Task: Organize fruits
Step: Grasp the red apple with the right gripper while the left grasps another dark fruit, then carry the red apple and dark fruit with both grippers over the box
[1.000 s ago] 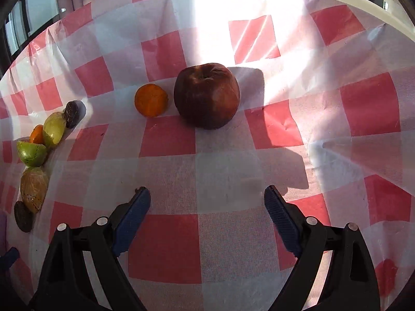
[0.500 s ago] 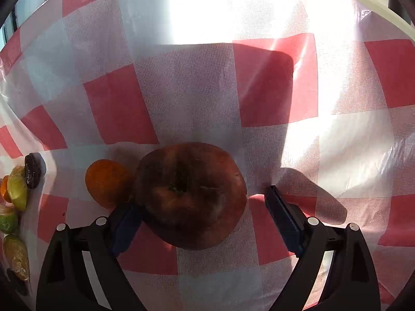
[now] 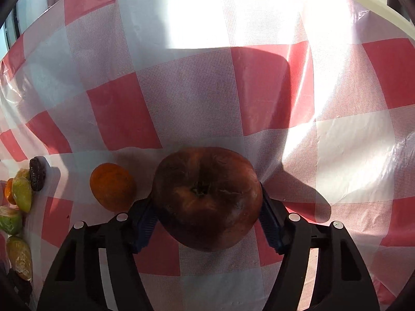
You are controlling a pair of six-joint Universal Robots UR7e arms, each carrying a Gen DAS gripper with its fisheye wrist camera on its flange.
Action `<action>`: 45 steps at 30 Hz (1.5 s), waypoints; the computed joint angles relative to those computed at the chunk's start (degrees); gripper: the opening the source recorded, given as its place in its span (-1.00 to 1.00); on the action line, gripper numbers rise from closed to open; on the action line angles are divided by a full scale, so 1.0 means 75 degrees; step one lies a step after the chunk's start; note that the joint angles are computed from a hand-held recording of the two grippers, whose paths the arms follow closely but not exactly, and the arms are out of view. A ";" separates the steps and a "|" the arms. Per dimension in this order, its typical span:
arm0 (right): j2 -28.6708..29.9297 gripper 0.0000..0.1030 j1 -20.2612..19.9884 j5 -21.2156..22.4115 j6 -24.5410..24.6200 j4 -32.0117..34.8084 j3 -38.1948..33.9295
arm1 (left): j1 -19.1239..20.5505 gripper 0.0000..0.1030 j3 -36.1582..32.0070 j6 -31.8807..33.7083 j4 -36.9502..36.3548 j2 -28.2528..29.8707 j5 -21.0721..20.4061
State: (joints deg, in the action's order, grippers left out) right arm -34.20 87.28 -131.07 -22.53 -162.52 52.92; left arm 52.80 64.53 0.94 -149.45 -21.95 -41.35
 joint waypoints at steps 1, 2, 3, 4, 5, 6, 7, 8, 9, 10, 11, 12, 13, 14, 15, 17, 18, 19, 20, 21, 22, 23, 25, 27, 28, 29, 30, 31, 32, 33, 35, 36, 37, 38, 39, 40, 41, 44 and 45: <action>-0.0017 0.31 0.0002 0.0002 0.0001 -0.0012 0.0026 | -0.0038 -0.24 0.0001 0.0086 -0.0032 0.0031 0.0121; -0.0031 0.29 0.0008 -0.0010 0.0001 -0.0035 0.0051 | -0.0035 -0.24 0.0004 0.0111 -0.0042 0.0026 0.0105; 0.0047 0.28 -0.0002 -0.0023 -0.0017 -0.0010 -0.0081 | -0.0003 -0.24 0.0024 0.0062 -0.0033 -0.0019 -0.0011; 0.0114 0.27 -0.0019 -0.0018 -0.0031 0.0030 -0.0204 | 0.0043 -0.24 0.0059 -0.0016 -0.0018 -0.0084 -0.0186; 0.0111 0.27 -0.0014 -0.0023 -0.0032 0.0024 -0.0197 | 0.0077 -0.25 0.0076 0.0003 -0.0040 -0.0120 -0.0297; 0.0050 0.27 -0.0026 -0.0014 -0.0050 -0.0028 -0.0099 | 0.0087 -0.25 0.0085 0.0045 -0.0057 -0.0127 -0.0314; 0.0063 0.27 -0.0024 -0.0018 -0.0055 -0.0023 -0.0121 | 0.0093 -0.25 0.0121 0.0053 -0.0080 -0.0153 -0.0331; 0.0221 0.27 -0.0072 0.0026 -0.0096 0.0129 -0.0451 | 0.0100 -0.25 0.0183 0.0041 -0.0121 -0.0191 -0.0372; 0.0226 0.27 -0.0076 0.0032 -0.0097 0.0137 -0.0463 | 0.0112 -0.25 0.0206 0.0021 -0.0159 -0.0203 -0.0438; 0.0227 0.26 -0.0078 0.0036 -0.0092 0.0140 -0.0468 | 0.0143 -0.25 0.0192 0.0003 -0.0192 -0.0209 -0.0543; 0.0252 0.26 -0.0073 0.0036 -0.0076 0.0159 -0.0510 | 0.0166 -0.25 0.0238 -0.0040 -0.0235 -0.0253 -0.0654; 0.0265 0.25 -0.0067 0.0028 -0.0073 0.0163 -0.0530 | 0.0193 -0.25 0.0258 -0.0067 -0.0266 -0.0284 -0.0755; 0.0257 0.25 -0.0028 -0.0015 -0.0055 0.0140 -0.0491 | 0.0215 -0.25 0.0273 -0.0078 -0.0296 -0.0300 -0.0822; 0.0254 0.25 -0.0022 -0.0011 -0.0049 0.0140 -0.0487 | 0.0226 -0.25 0.0280 -0.0088 -0.0326 -0.0301 -0.0864; 0.0243 0.24 -0.0020 0.0004 -0.0011 0.0137 -0.0470 | 0.0234 -0.25 0.0286 -0.0092 -0.0350 -0.0304 -0.0896; 0.0270 0.23 0.0002 -0.0052 -0.0026 0.0091 -0.0492 | 0.0245 -0.25 0.0334 -0.0130 -0.0424 -0.0323 -0.0955; 0.0239 0.23 0.0018 -0.0092 -0.0034 -0.0041 -0.0396 | 0.0250 -0.25 0.0395 -0.0180 -0.0490 -0.0351 -0.1003; 0.0118 0.22 0.0039 -0.0166 0.0042 -0.0325 -0.0157 | 0.0247 -0.25 0.0482 -0.0204 -0.0549 -0.0392 -0.1022; -0.0058 0.23 0.0050 -0.0144 0.0353 -0.0707 0.0236 | 0.0226 -0.25 0.0595 -0.0203 -0.0603 -0.0441 -0.0993; -0.0353 0.23 0.0047 0.0054 0.0810 -0.1053 0.0808 | 0.0197 -0.25 0.0725 -0.0185 -0.0687 -0.0492 -0.0982; -0.0674 0.23 0.0051 0.0312 0.1174 -0.1485 0.1472 | 0.0165 -0.25 0.0862 -0.0135 -0.0815 -0.0548 -0.0999; -0.0924 0.23 0.0088 0.0446 0.1320 -0.1940 0.2068 | 0.0114 -0.25 0.1091 -0.0063 -0.0996 -0.0652 -0.0990; -0.1392 0.23 0.0215 0.0582 0.1393 -0.2903 0.3297 | -0.0004 -0.25 0.1560 0.0081 -0.1380 -0.0849 -0.0922; -0.1863 0.23 0.0317 0.0762 0.1580 -0.3575 0.4436 | -0.0101 -0.25 0.2061 0.0122 -0.1686 -0.1089 -0.0956; -0.2070 0.23 0.0378 0.0775 0.1688 -0.3862 0.4950 | -0.0145 -0.25 0.2304 0.0112 -0.1829 -0.1207 -0.0970; -0.2229 0.23 0.0445 0.0762 0.1697 -0.4144 0.5399 | -0.0206 -0.25 0.2591 0.0097 -0.2006 -0.1347 -0.0970; -0.2360 0.23 0.0499 0.0773 0.1644 -0.4450 0.5853 | -0.0264 -0.25 0.2864 0.0095 -0.2207 -0.1474 -0.0966; -0.2477 0.23 0.0575 0.0779 0.1590 -0.4717 0.6249 | -0.0326 -0.25 0.3138 0.0095 -0.2441 -0.1590 -0.0957; -0.2589 0.23 0.0637 0.0831 0.1553 -0.5024 0.6652 | -0.0382 -0.25 0.3393 0.0092 -0.2662 -0.1703 -0.0940; -0.2665 0.23 0.0677 0.0910 0.1535 -0.5305 0.6991 | -0.0434 -0.25 0.3627 0.0072 -0.2850 -0.1800 -0.0918; -0.2755 0.23 0.0727 0.1049 0.1439 -0.5805 0.7538 | -0.0523 -0.25 0.4097 -0.0043 -0.3035 -0.2043 -0.0936; -0.2792 0.23 0.0802 0.1059 0.1396 -0.6023 0.7764 | -0.0556 -0.25 0.4288 -0.0093 -0.3050 -0.2155 -0.0950; -0.2835 0.23 0.0840 0.1122 0.1360 -0.6236 0.7981 | -0.0589 -0.25 0.4425 -0.0128 -0.3033 -0.2237 -0.0944; -0.2827 0.23 0.0895 0.1171 0.1373 -0.6399 0.8122 | -0.0632 -0.25 0.4603 -0.0147 -0.3039 -0.2357 -0.0945; -0.3003 0.23 0.0902 0.1248 0.1388 -0.6475 0.8380 | -0.0675 -0.25 0.4757 -0.0174 -0.3067 -0.2467 -0.0944; -0.3044 0.23 0.0940 0.1267 0.1399 -0.6540 0.8514 | -0.0726 -0.25 0.4927 -0.0209 -0.3119 -0.2597 -0.0946; -0.3059 0.23 0.0975 0.1289 0.1376 -0.6637 0.8622 | -0.0783 -0.25 0.5084 -0.0234 -0.3182 -0.2723 -0.0939; -0.3033 0.23 0.1065 0.1373 0.1335 -0.7035 0.8816 | -0.1001 -0.25 0.5596 -0.0099 -0.3632 -0.3130 -0.0876; -0.3003 0.23 0.1107 0.1389 0.1322 -0.7188 0.8873 | -0.1089 -0.25 0.5779 -0.0019 -0.3866 -0.3274 -0.0832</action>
State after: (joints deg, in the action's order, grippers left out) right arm -56.72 95.58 -120.65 -12.62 -216.43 119.47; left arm 44.63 107.87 0.80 -178.44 -46.50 -47.59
